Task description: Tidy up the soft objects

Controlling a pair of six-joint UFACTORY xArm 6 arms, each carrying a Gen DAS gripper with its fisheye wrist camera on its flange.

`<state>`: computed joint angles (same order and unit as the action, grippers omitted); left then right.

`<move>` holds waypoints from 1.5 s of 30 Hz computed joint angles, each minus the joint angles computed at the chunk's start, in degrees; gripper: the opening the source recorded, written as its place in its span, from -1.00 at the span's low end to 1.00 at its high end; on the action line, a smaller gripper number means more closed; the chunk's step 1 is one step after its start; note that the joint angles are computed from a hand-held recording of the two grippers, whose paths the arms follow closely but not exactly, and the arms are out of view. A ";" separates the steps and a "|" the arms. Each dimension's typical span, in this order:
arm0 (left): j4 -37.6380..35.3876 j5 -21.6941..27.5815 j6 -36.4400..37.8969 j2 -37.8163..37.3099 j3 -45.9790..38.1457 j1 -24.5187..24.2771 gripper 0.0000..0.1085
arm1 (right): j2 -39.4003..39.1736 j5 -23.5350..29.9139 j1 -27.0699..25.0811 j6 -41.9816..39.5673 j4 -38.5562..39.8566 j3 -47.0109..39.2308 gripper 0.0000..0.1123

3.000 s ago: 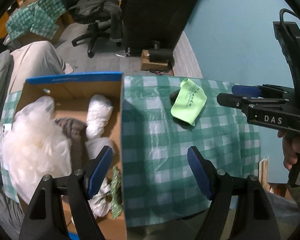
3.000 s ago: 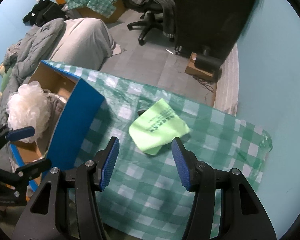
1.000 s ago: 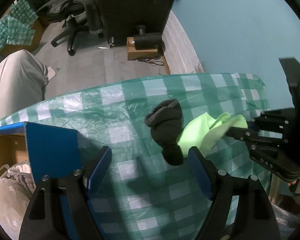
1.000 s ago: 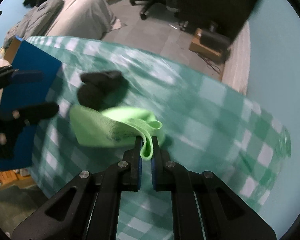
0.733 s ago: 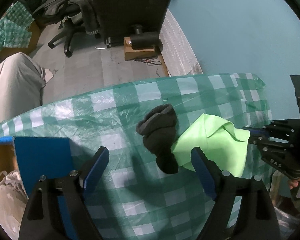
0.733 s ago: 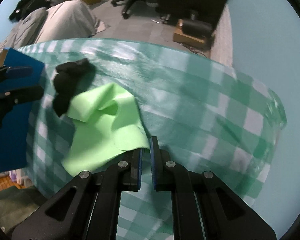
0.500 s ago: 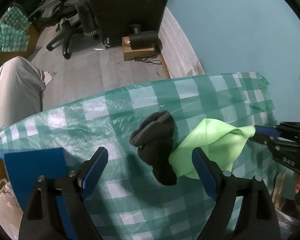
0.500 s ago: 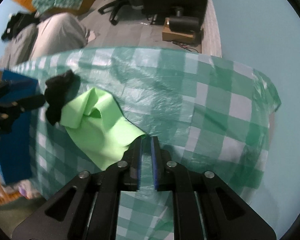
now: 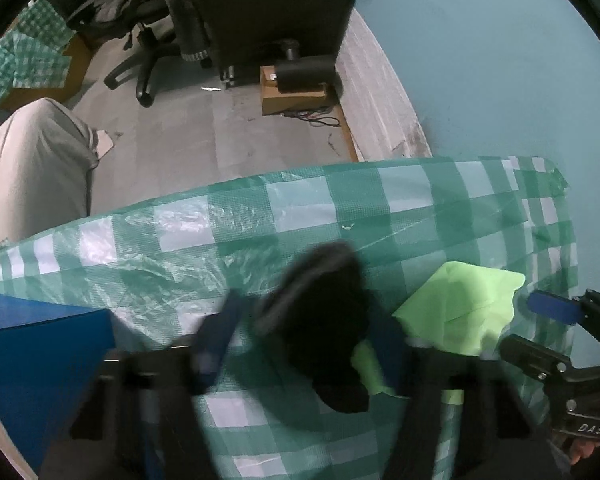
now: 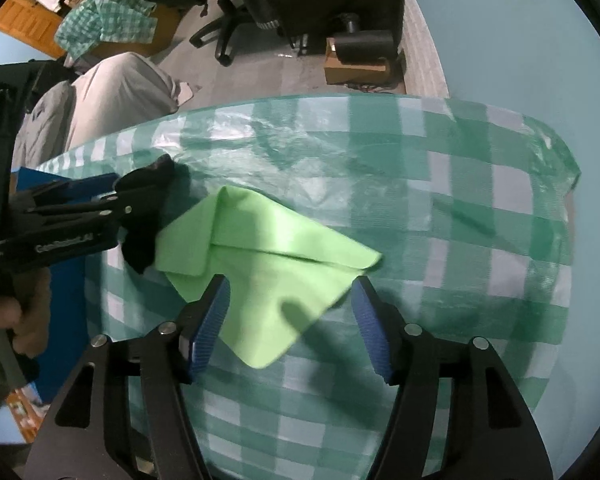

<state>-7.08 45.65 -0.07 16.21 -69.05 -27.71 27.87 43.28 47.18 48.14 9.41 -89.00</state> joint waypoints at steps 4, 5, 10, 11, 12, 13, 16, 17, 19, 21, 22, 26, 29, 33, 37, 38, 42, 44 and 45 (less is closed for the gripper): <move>-1.28 -1.24 1.59 -1.27 1.85 0.35 -0.26 | 2.67 0.61 -0.34 -0.42 1.16 -3.21 0.14; -0.99 -1.18 1.23 -1.77 2.37 0.48 -0.27 | 3.41 1.03 -0.46 -0.39 1.28 -4.16 0.14; -1.53 -1.19 -0.56 -4.84 5.42 2.01 -0.28 | 7.62 4.08 -0.68 -0.01 -0.25 -10.44 0.14; -1.91 -1.29 -0.85 -5.79 6.44 2.56 -0.28 | 8.71 5.15 -0.65 -0.02 -0.61 -12.10 0.14; -2.12 -1.24 -1.14 -6.53 7.27 2.93 -0.28 | 9.75 6.13 -0.57 0.02 -0.93 -13.73 0.15; -2.26 -1.21 -1.31 -6.89 7.78 3.16 -0.28 | 10.71 6.85 -0.50 -0.14 -1.09 -15.09 0.15; -2.52 -1.07 -1.05 -8.33 9.78 3.82 -0.28 | 13.59 9.45 -0.17 -0.12 -2.83 -19.61 0.18; -2.52 -1.08 -0.95 -8.68 10.37 3.97 -0.27 | 14.78 11.01 -0.03 -0.23 -3.58 -21.72 0.19; -2.56 -0.81 -0.92 -8.99 10.93 4.09 -0.27 | 16.54 13.51 0.30 -0.32 -4.96 -24.91 0.19; -2.58 -0.69 -1.03 -9.50 11.70 4.22 -0.27 | 19.83 18.59 0.84 -0.74 -6.87 -31.04 0.19; -2.76 -0.62 -0.92 -9.70 11.97 4.31 -0.27 | 21.97 21.80 1.22 -1.27 -7.87 -35.02 0.19; -2.89 -0.16 -0.42 -10.36 12.59 4.81 -0.27 | 29.47 31.83 2.72 -3.22 -11.43 -48.64 0.18; -3.36 0.22 0.32 -10.80 12.86 5.16 -0.27 | 28.91 31.38 2.89 -2.09 -11.39 -47.73 0.12; -3.21 0.63 1.41 -11.04 12.64 5.01 -0.27 | 28.75 31.53 3.21 -2.25 -11.33 -48.02 -0.22; -2.99 0.66 2.00 -11.63 13.13 5.02 -0.27 | 26.92 29.98 3.26 -1.33 -10.83 -45.13 -0.47; -3.15 0.76 2.25 -11.74 13.19 5.12 -0.27 | 25.46 28.56 3.15 -0.80 -10.61 -42.59 -0.51; -3.31 0.81 3.20 -12.58 13.81 5.08 -0.27 | 20.74 23.70 2.87 0.30 -9.68 -34.44 -0.79; -3.29 0.71 3.66 -12.96 14.17 4.95 -0.27 | 17.74 20.35 2.80 0.81 -9.14 -29.42 -0.83; -3.30 0.69 3.89 -13.22 14.42 4.96 -0.27 | 16.98 19.20 2.74 0.99 -8.86 -28.15 -0.85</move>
<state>-10.38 46.33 3.82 2.98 -54.63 -22.76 44.85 62.48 49.91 49.13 0.55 -117.14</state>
